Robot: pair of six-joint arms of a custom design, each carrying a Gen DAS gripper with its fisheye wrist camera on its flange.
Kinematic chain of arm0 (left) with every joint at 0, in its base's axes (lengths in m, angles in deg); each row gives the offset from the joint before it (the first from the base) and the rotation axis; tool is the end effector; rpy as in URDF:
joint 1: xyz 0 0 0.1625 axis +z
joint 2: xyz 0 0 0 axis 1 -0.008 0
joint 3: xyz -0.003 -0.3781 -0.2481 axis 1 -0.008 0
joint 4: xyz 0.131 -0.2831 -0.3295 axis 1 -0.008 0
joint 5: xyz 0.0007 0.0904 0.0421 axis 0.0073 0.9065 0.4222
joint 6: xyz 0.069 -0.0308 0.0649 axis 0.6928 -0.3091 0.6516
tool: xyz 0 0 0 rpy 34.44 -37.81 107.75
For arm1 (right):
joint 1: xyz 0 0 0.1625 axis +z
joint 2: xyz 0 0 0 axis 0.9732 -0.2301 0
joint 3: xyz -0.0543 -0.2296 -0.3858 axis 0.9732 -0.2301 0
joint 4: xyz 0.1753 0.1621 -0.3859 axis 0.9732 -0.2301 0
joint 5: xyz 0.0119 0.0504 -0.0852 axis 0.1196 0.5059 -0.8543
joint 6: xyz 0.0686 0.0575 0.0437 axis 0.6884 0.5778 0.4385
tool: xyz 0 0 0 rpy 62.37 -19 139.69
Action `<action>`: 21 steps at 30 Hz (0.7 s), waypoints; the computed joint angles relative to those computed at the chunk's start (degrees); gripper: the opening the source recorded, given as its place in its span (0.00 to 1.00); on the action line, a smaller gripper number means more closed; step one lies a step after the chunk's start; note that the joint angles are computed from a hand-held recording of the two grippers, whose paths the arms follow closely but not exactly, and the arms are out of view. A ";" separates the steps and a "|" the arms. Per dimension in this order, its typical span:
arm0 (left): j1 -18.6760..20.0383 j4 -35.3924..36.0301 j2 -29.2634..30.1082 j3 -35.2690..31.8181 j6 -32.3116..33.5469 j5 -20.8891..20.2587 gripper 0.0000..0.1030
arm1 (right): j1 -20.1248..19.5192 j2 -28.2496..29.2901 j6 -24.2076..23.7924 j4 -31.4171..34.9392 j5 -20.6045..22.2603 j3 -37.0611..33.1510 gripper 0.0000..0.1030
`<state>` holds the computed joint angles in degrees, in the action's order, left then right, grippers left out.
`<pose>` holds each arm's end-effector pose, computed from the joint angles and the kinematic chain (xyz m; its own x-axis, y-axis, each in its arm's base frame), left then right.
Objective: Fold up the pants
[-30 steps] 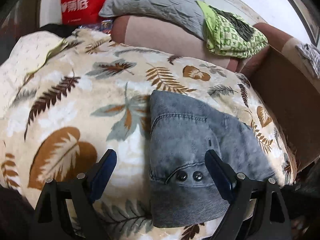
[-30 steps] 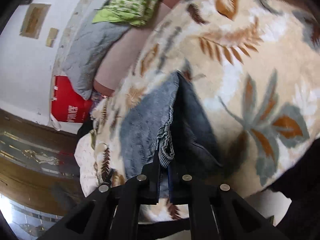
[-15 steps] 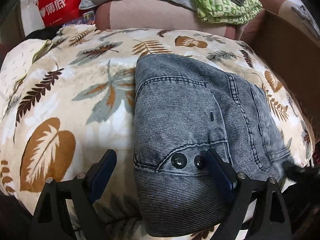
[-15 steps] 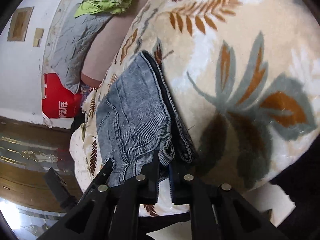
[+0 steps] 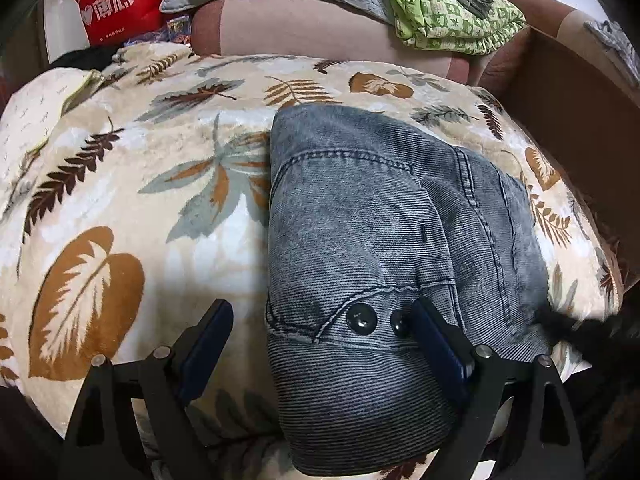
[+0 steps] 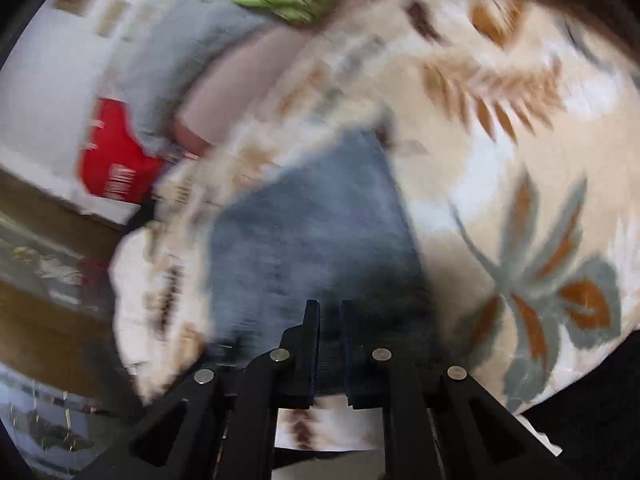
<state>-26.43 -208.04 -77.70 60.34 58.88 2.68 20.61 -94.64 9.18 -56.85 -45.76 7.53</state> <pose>-0.1818 -0.8135 0.2196 -0.7940 -0.0780 -0.6029 0.2770 0.8364 -0.4730 0.2202 -0.8490 0.1605 -0.9791 0.1603 0.1251 0.0938 0.9020 -0.4214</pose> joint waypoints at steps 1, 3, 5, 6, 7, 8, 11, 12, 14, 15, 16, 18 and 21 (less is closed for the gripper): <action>0.02 -0.29 0.01 0.11 -0.22 -0.04 0.88 | -0.49 -0.56 -0.10 -1.18 0.94 1.53 0.10; -0.10 -0.22 0.04 0.10 -0.76 0.21 0.88 | -0.65 -1.11 -1.18 -2.77 1.24 2.89 0.10; -0.33 1.55 -0.25 -0.42 -2.20 -0.05 0.88 | -0.68 -1.17 -1.25 -2.55 1.38 2.88 0.10; -0.51 1.81 -0.61 -0.34 -2.85 -0.32 0.88 | -0.64 -1.12 -1.07 -2.74 1.46 2.90 0.10; -0.76 1.56 -1.03 -0.11 -3.29 -0.38 0.88 | -0.56 -1.09 -1.18 -3.24 1.47 3.18 0.10; -1.13 0.17 -1.55 0.50 -3.09 -0.34 0.88 | -0.54 -1.15 -1.57 -3.71 1.54 3.54 0.10; -2.29 -5.48 -2.01 2.22 0.66 1.16 0.88 | -0.59 -1.38 -1.38 -4.04 2.12 3.99 0.10; -2.18 -3.77 -1.53 1.75 0.74 1.08 0.88 | -0.75 -1.71 -1.47 -4.25 2.25 4.54 0.10; -1.36 2.34 -0.35 0.39 -1.10 0.60 0.88 | -0.73 -1.45 -1.47 -3.92 2.14 4.13 0.10; -1.14 2.92 -0.25 0.37 -1.99 0.46 0.89 | -0.92 -1.74 -1.61 -3.46 2.16 4.17 0.10; -0.97 1.11 -0.49 1.04 -1.97 0.00 0.90 | -1.09 -2.15 -1.52 -2.75 2.20 4.31 0.10; -0.85 1.45 -0.56 0.81 -1.80 -0.57 0.90 | -0.79 -2.05 -0.76 -0.68 1.54 3.14 0.09; -0.71 0.34 -0.55 1.16 -1.00 -0.83 0.90 | 0.51 -1.49 -1.71 0.57 -0.43 0.60 0.12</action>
